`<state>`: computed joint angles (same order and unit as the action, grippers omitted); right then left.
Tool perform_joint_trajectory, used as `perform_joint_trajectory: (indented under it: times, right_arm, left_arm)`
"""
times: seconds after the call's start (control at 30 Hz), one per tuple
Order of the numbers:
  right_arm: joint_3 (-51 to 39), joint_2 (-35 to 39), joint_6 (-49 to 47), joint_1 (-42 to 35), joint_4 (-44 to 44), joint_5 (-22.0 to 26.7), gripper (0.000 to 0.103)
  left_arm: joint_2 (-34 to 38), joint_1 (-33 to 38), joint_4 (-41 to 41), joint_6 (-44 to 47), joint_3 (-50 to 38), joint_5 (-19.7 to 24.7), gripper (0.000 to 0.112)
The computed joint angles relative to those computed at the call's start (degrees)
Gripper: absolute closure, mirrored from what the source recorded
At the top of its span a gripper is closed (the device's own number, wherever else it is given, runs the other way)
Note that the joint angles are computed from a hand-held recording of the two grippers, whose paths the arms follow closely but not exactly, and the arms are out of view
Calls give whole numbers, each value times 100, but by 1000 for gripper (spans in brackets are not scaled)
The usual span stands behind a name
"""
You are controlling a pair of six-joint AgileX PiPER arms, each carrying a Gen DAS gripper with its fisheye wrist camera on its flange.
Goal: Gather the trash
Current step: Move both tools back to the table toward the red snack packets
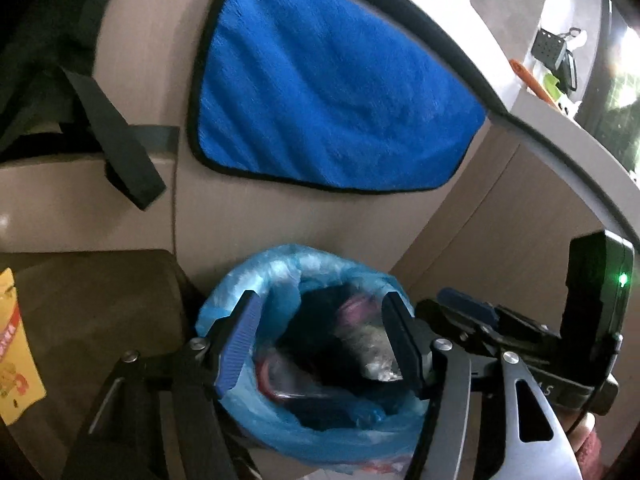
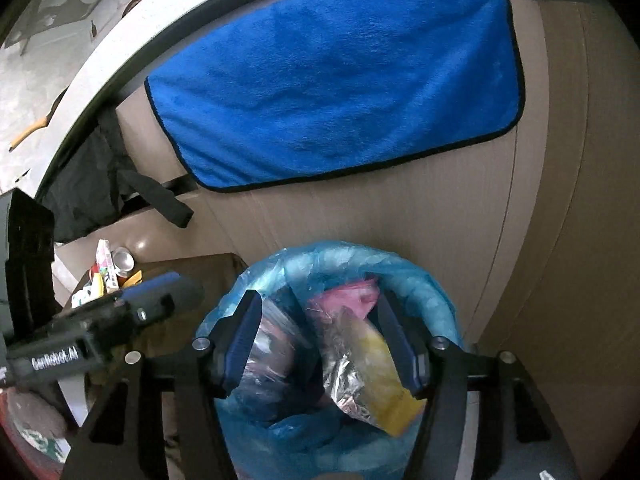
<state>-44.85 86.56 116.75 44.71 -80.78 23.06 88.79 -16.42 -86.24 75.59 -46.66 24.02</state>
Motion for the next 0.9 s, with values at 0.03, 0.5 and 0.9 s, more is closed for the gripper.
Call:
perform_joint_trajectory:
  times: [0.03,0.5,0.9]
  right_arm:
    - [24,-39,-10,51,56,72,45]
    - [-714,23,-583,1561,781,1622,45]
    - [-3218,1948,-2823,2356,1785,944,43]
  left_arm:
    - [-75,89,112,-113,19,40,49]
    - [-1781,3264,1755,-584,866,1307,49]
    - [-745,8002,2095,1846,399,3267,48]
